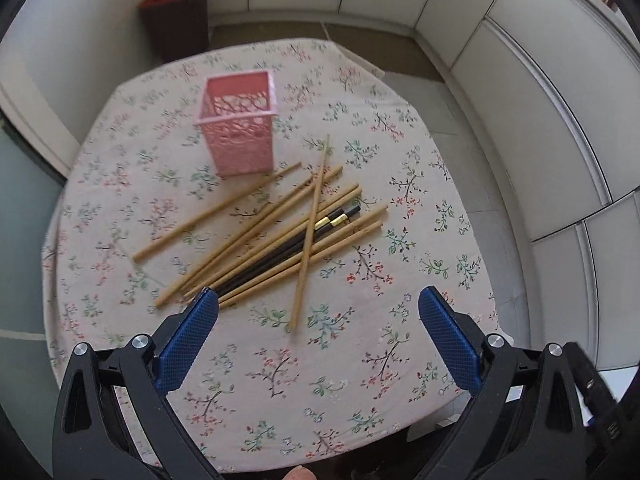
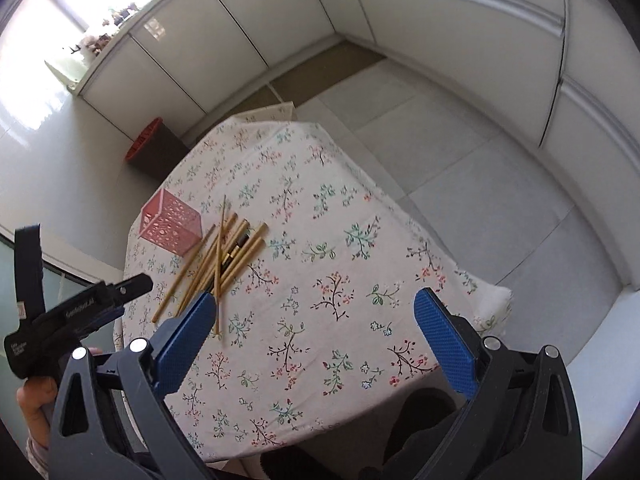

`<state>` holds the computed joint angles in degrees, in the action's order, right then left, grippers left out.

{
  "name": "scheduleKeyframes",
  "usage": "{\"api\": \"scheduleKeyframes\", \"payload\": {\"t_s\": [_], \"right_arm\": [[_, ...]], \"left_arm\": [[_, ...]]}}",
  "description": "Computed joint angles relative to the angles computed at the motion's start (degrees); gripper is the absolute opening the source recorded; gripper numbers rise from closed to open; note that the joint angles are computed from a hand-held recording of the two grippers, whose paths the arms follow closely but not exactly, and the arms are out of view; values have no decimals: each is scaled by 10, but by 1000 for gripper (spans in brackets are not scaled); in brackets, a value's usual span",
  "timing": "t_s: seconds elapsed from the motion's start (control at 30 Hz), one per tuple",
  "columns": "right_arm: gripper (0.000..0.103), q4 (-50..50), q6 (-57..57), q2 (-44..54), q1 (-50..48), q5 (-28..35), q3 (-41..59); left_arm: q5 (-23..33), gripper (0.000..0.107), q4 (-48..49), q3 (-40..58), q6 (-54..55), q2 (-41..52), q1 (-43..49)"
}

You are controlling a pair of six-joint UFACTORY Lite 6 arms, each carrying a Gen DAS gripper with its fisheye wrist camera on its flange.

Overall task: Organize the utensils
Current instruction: 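Lower the left tool and grasp a wooden chopstick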

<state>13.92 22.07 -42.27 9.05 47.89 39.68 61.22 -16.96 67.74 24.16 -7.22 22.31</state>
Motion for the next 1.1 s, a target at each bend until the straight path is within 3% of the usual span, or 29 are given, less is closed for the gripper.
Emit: {"api": "scheduleKeyframes", "payload": {"t_s": [0.23,0.3,0.37,0.5,0.63,0.7,0.77,0.83,1.0,1.1], "right_arm": [[96,162,-208,118,-99,-74,-63],[96,184,-242,147,-108,-94,-68],[96,198,-263,175,-115,-107,-69],[96,249,-326,236,-138,-110,-62],[96,257,-338,255,-138,-119,-55],[96,247,-326,257,-132,-125,-53],[96,240,-316,261,-129,-127,-52],[96,227,-290,266,-117,-127,-47],[96,242,-231,324,-95,-115,-18],[95,336,-237,410,-78,-101,22]], "left_arm": [[-45,92,17,222,-104,294,-136],[-62,82,59,296,-141,367,-160],[-51,61,109,386,-177,453,-175],[-23,51,146,520,-198,576,-184],[6,27,172,618,-210,659,-189],[-1,24,175,618,-206,663,-188],[-3,7,176,609,-198,656,-188],[-28,4,182,548,-193,616,-188],[-125,4,95,282,-104,392,-152],[-120,4,5,147,19,234,-93]]}}
